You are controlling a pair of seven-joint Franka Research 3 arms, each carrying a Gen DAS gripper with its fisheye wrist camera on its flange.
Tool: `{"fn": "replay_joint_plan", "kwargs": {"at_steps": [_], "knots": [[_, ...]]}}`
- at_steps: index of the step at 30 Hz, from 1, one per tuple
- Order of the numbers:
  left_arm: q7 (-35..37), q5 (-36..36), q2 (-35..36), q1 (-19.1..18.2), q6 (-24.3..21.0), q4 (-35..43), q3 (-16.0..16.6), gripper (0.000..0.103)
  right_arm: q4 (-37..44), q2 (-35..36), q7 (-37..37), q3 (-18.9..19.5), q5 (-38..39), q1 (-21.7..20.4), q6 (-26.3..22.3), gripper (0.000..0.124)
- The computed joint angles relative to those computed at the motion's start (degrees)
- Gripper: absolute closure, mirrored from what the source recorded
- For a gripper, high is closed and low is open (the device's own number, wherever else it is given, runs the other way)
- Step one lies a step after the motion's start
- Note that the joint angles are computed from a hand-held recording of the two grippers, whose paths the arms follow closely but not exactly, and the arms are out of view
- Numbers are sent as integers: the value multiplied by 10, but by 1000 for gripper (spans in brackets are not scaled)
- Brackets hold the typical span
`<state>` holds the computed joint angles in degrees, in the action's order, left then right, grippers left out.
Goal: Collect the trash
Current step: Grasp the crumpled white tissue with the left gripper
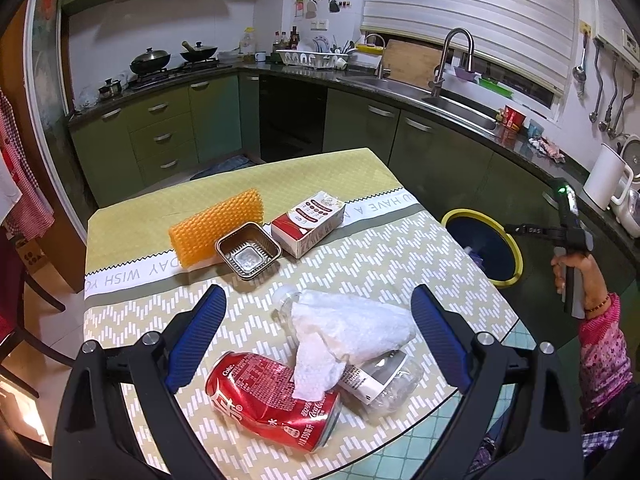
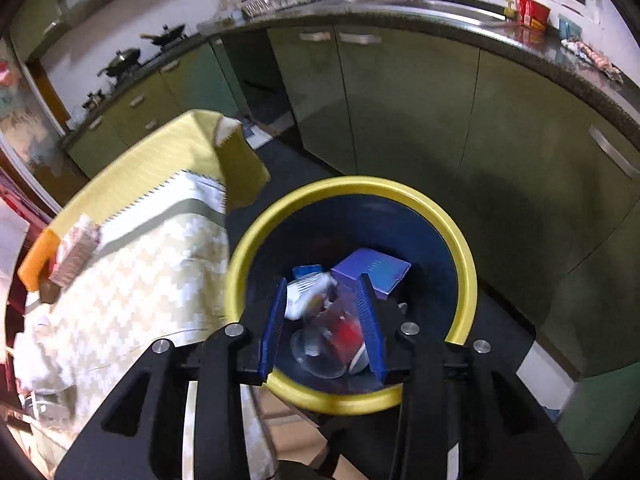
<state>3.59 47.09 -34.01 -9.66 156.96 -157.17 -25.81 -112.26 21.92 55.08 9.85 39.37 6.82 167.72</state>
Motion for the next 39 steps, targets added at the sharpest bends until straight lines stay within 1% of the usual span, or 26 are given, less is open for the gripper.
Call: {"fn": "replay_joint_plan", "kwargs": {"at_steps": [2,3,4,5,9,13,15,19,20,23,27,28,29,32,34,37,38,39], "knots": [[-1,1,-1,0,3,-2,1,14,-34,-29,-47,31,42,-20,18,87],[-1,1,0,0,5,-3,2,14,-52,-45,-76,45,68,-27,30,83],[0,1,1,1,7,-3,3,14,-64,-58,-95,50,88,-28,34,81],[1,0,3,1,7,-3,3,14,-81,-73,-130,61,121,-33,44,80],[18,-6,14,-6,19,-5,13,14,-119,-111,-206,67,204,-26,49,79],[53,-17,47,-10,34,7,23,12,-137,-129,-245,53,246,-3,50,78],[73,-17,78,-8,42,22,25,12,-145,-138,-263,45,267,9,47,78],[106,-20,153,-10,51,60,35,11,-146,-139,-278,21,283,35,34,78],[109,-17,171,-9,53,69,36,11,-144,-136,-280,15,284,42,31,78],[98,-2,206,-9,41,89,40,12,-144,-132,-284,2,288,58,27,78],[89,8,234,-22,28,105,55,12,-141,-127,-292,-6,295,66,17,78],[88,11,237,-25,24,107,58,13,-139,-126,-292,-7,296,67,16,78],[90,11,240,-30,20,109,61,19,-136,-123,-290,-9,293,68,14,78],[106,-1,250,-41,16,113,72,31,-129,-116,-285,-11,289,68,9,78],[114,-6,256,-47,14,115,76,36,-128,-114,-284,-10,288,68,7,78],[107,8,258,-52,-17,123,72,46,-128,-114,-292,-7,294,66,5,78],[107,9,256,-54,-20,122,74,51,-127,-114,-292,-8,294,66,4,78],[105,11,254,-55,-24,122,75,53,-127,-115,-294,-7,297,66,4,78]]}}
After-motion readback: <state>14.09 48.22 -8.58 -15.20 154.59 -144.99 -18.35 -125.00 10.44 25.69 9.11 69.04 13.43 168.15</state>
